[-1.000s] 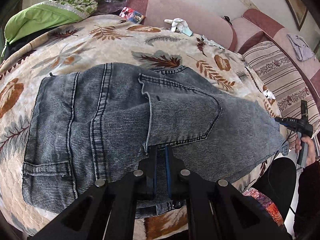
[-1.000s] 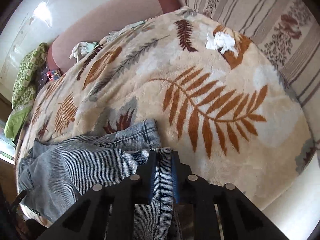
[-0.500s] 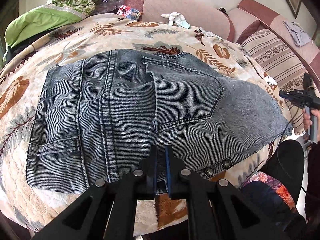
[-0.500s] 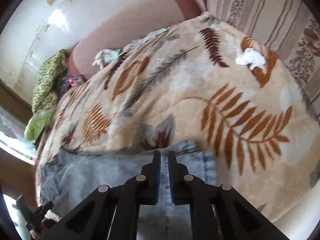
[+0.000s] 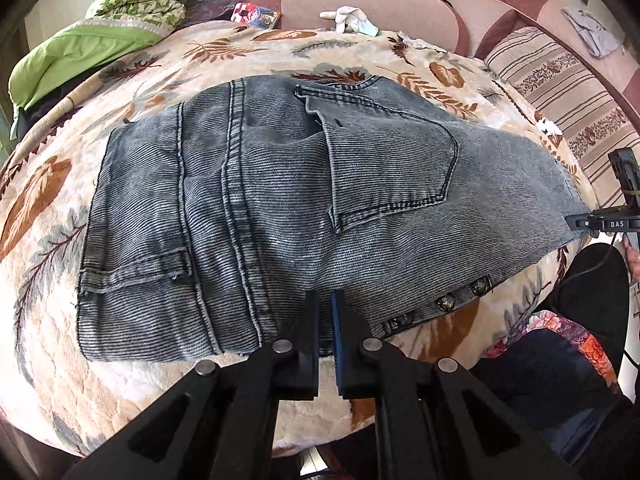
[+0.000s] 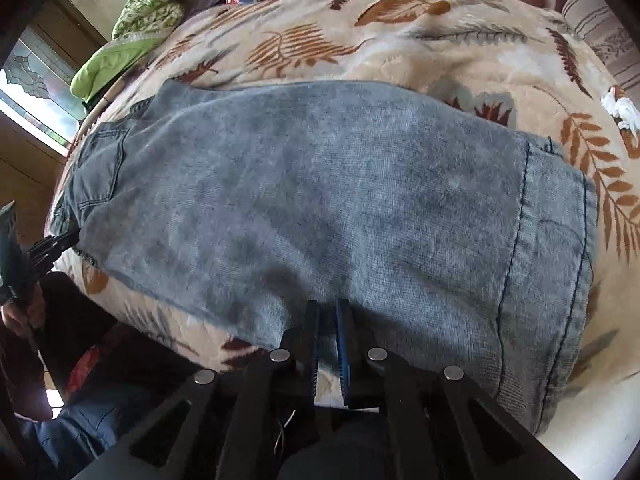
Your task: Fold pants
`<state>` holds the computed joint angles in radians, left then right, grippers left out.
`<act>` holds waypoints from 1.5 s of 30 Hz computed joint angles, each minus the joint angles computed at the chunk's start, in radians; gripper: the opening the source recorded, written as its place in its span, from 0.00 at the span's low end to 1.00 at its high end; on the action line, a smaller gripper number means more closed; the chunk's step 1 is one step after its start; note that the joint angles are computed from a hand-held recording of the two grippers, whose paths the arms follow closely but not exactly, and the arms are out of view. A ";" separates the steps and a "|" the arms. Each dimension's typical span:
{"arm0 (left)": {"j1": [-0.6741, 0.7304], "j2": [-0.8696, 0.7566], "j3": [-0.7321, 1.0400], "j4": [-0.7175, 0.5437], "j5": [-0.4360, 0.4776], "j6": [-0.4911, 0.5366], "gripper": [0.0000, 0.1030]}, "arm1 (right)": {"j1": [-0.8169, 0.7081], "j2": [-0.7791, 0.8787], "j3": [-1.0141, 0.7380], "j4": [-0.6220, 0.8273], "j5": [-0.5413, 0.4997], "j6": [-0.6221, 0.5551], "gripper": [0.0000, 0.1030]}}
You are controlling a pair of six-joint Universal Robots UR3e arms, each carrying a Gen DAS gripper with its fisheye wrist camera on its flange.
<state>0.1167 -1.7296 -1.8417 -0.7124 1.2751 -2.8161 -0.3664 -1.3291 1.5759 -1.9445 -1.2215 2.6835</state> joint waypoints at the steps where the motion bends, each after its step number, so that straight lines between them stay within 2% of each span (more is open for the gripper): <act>1: -0.005 0.003 0.002 0.001 0.008 0.003 0.07 | -0.011 0.004 -0.023 0.036 0.004 0.003 0.10; 3: -0.023 0.017 0.007 0.003 0.028 -0.001 0.07 | -0.024 -0.001 -0.051 0.028 0.004 0.014 0.10; 4: -0.023 0.031 0.003 0.012 0.013 -0.002 0.07 | -0.038 -0.011 -0.055 0.006 0.037 0.020 0.11; 7: 0.003 0.071 -0.012 0.042 -0.143 -0.021 0.07 | -0.065 0.013 -0.128 -0.007 0.176 0.059 0.12; 9: -0.028 0.042 0.021 0.085 -0.182 -0.070 0.12 | -0.016 0.074 -0.199 -0.077 0.167 0.119 0.12; 12: -0.118 -0.066 0.133 0.096 -0.180 -0.141 0.19 | 0.053 0.244 -0.402 -0.032 0.177 0.185 0.12; 17: -0.234 -0.259 0.311 0.084 -0.146 -0.183 0.20 | 0.153 0.471 -0.648 -0.008 0.170 0.262 0.12; 19: -0.266 -0.316 0.365 0.033 -0.108 -0.206 0.21 | 0.179 0.528 -0.671 -0.044 0.113 0.283 0.10; 20: -0.267 -0.333 0.367 0.012 -0.118 -0.210 0.21 | 0.175 0.547 -0.670 -0.036 0.127 0.288 0.10; 21: -0.260 -0.322 0.327 0.046 -0.128 -0.205 0.21 | 0.156 0.536 -0.633 -0.061 0.168 0.285 0.10; 22: -0.258 -0.305 0.287 0.088 -0.131 -0.192 0.21 | 0.144 0.529 -0.638 -0.028 0.186 0.267 0.10; 23: -0.261 -0.298 0.282 0.079 -0.125 -0.177 0.21 | 0.137 0.524 -0.645 -0.007 0.182 0.261 0.10; 26: -0.260 -0.293 0.275 0.076 -0.127 -0.178 0.22 | 0.123 0.470 -0.537 -0.161 0.194 0.281 0.12; 29: -0.269 -0.287 0.255 0.103 -0.114 -0.173 0.24 | 0.132 0.477 -0.540 -0.228 0.235 0.314 0.12; 30: -0.270 -0.284 0.248 0.109 -0.114 -0.173 0.24 | 0.143 0.497 -0.566 -0.232 0.251 0.325 0.12; 32: -0.272 -0.285 0.242 0.119 -0.112 -0.172 0.26 | 0.171 0.568 -0.676 -0.152 0.271 0.312 0.12; 34: -0.279 -0.301 0.264 0.118 -0.104 -0.175 0.26 | 0.209 0.645 -0.789 -0.084 0.229 0.317 0.13; 37: -0.273 -0.292 0.242 0.142 -0.120 -0.183 0.29 | 0.227 0.678 -0.815 -0.138 0.202 0.346 0.10; 38: -0.272 -0.288 0.233 0.151 -0.125 -0.183 0.32 | 0.226 0.672 -0.810 -0.146 0.199 0.357 0.10; 40: -0.272 -0.275 0.205 0.171 -0.136 -0.183 0.39 | 0.215 0.615 -0.692 -0.265 0.230 0.379 0.12; 41: -0.275 -0.275 0.202 0.177 -0.142 -0.181 0.48 | 0.212 0.592 -0.647 -0.304 0.262 0.366 0.12; 42: -0.281 -0.277 0.201 0.182 -0.145 -0.178 0.58 | 0.216 0.584 -0.638 -0.306 0.285 0.344 0.12; 43: -0.291 -0.280 0.202 0.186 -0.144 -0.172 0.63 | 0.229 0.587 -0.647 -0.287 0.288 0.317 0.12; 44: -0.305 -0.282 0.207 0.187 -0.131 -0.164 0.70 | 0.251 0.603 -0.682 -0.242 0.260 0.293 0.12; 45: -0.322 -0.284 0.212 0.187 -0.108 -0.154 0.74 | 0.276 0.629 -0.722 -0.207 0.213 0.294 0.14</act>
<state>-0.2051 -2.0141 -1.6300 -0.5250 1.1670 -2.9704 -0.0904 -0.6997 0.8542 -2.1519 -1.0090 2.9774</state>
